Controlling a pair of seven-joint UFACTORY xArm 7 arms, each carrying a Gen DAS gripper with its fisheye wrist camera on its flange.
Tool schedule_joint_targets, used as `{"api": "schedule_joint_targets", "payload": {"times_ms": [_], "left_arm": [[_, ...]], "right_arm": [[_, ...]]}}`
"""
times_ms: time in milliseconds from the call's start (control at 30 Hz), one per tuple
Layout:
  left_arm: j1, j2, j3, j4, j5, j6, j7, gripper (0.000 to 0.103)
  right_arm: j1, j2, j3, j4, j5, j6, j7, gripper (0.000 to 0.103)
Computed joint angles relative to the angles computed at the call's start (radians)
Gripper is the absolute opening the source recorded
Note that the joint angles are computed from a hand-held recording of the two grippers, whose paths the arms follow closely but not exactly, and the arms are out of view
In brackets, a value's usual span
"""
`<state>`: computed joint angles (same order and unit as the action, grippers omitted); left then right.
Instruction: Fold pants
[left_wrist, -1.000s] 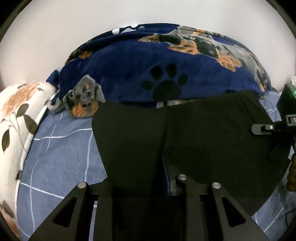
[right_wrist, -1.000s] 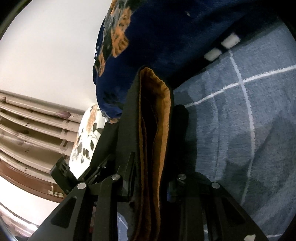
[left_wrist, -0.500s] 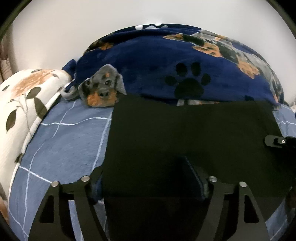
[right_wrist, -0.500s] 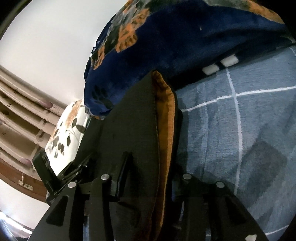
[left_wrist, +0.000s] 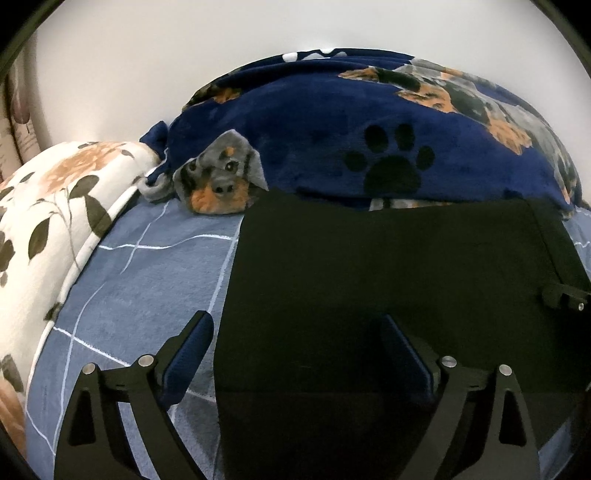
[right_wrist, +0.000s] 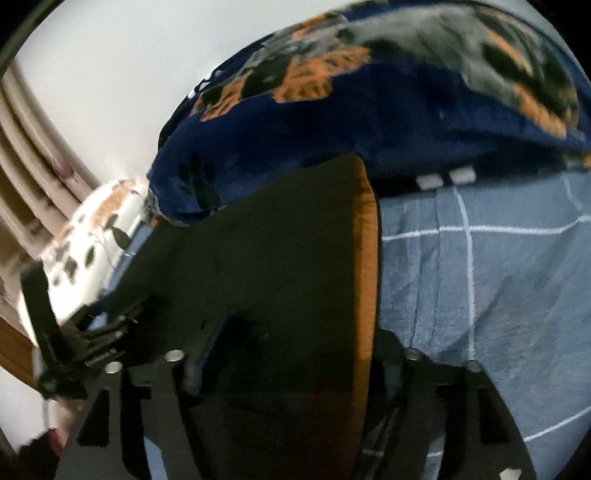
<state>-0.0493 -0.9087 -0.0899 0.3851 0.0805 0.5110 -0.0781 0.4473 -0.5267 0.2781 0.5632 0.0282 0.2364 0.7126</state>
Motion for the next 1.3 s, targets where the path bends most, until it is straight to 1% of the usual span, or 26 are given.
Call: {"api": "schedule_joint_targets", "payload": {"times_ms": [133, 233, 300, 333, 433, 700, 867, 1300], "left_arm": [[0.010, -0.006, -0.004, -0.004, 0.003, -0.004, -0.013, 0.093], [0.011, -0.013, 0.006, -0.008, -0.004, -0.009, -0.020, 0.093], [0.012, -0.017, 0.010, -0.011, -0.007, -0.014, -0.022, 0.093], [0.014, -0.018, 0.009, -0.012, -0.007, -0.014, -0.025, 0.093], [0.016, -0.023, 0.011, -0.015, -0.008, -0.018, -0.028, 0.093], [0.022, -0.031, 0.006, -0.019, -0.005, -0.022, -0.036, 0.093], [0.029, -0.037, -0.003, -0.021, 0.001, -0.023, -0.047, 0.093], [0.054, -0.052, -0.025, -0.029, 0.030, -0.039, -0.080, 0.094]], "right_arm": [[-0.129, -0.042, 0.123, 0.008, -0.098, 0.041, 0.116, 0.072], [-0.235, -0.100, 0.228, 0.010, -0.195, 0.072, 0.235, 0.077], [-0.253, -0.122, 0.248, 0.012, -0.237, 0.092, 0.271, 0.083], [-0.261, -0.126, 0.258, 0.018, -0.256, 0.108, 0.286, 0.083], [-0.256, -0.127, 0.256, 0.030, -0.291, 0.145, 0.309, 0.085], [-0.253, -0.093, 0.265, 0.068, -0.370, 0.189, 0.362, 0.089], [-0.249, -0.082, 0.270, 0.087, -0.409, 0.227, 0.390, 0.089], [-0.233, -0.077, 0.262, 0.097, -0.464, 0.253, 0.435, 0.093]]}}
